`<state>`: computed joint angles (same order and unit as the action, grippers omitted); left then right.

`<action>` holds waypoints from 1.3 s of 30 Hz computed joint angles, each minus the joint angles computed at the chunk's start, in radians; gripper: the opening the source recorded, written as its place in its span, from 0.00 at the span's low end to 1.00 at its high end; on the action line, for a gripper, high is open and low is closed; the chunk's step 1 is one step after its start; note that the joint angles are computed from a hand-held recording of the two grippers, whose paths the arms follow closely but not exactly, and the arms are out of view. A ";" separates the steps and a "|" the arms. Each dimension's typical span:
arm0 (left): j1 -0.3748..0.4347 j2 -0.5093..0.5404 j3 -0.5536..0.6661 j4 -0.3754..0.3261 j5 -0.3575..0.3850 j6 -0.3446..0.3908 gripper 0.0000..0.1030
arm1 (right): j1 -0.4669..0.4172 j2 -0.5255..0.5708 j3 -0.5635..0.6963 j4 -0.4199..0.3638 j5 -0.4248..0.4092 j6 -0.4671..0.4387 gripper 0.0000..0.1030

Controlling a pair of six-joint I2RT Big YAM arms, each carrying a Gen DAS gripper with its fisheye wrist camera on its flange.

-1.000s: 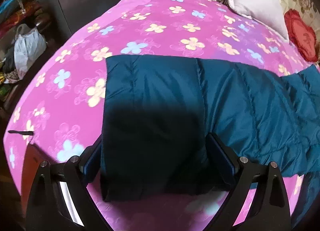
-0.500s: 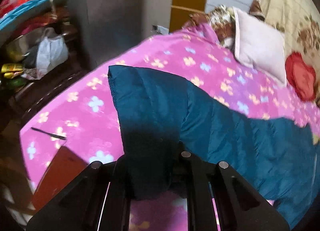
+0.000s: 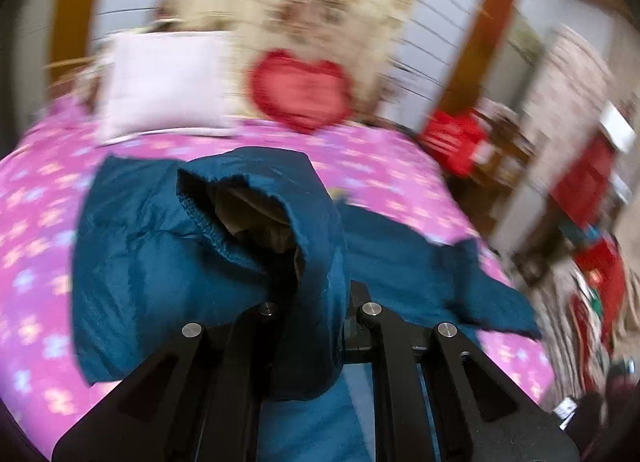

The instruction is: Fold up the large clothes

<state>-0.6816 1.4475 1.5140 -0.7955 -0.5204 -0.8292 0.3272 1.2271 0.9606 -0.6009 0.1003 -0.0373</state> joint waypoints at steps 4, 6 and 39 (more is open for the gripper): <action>-0.011 0.248 0.275 0.038 0.123 0.083 0.09 | -0.033 -0.013 -0.007 0.000 -0.001 -0.024 0.98; -0.015 0.357 0.404 -0.002 0.148 0.089 0.09 | -0.047 -0.011 -0.007 -0.005 0.002 -0.028 0.98; 0.043 0.096 -0.128 -0.062 -0.147 -0.142 0.71 | 0.020 0.146 0.214 0.100 -0.093 0.025 0.98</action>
<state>-0.6387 1.5431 1.3864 -0.8572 -0.6677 -0.9713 0.3472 1.3729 1.1745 -0.5012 0.0076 -0.0119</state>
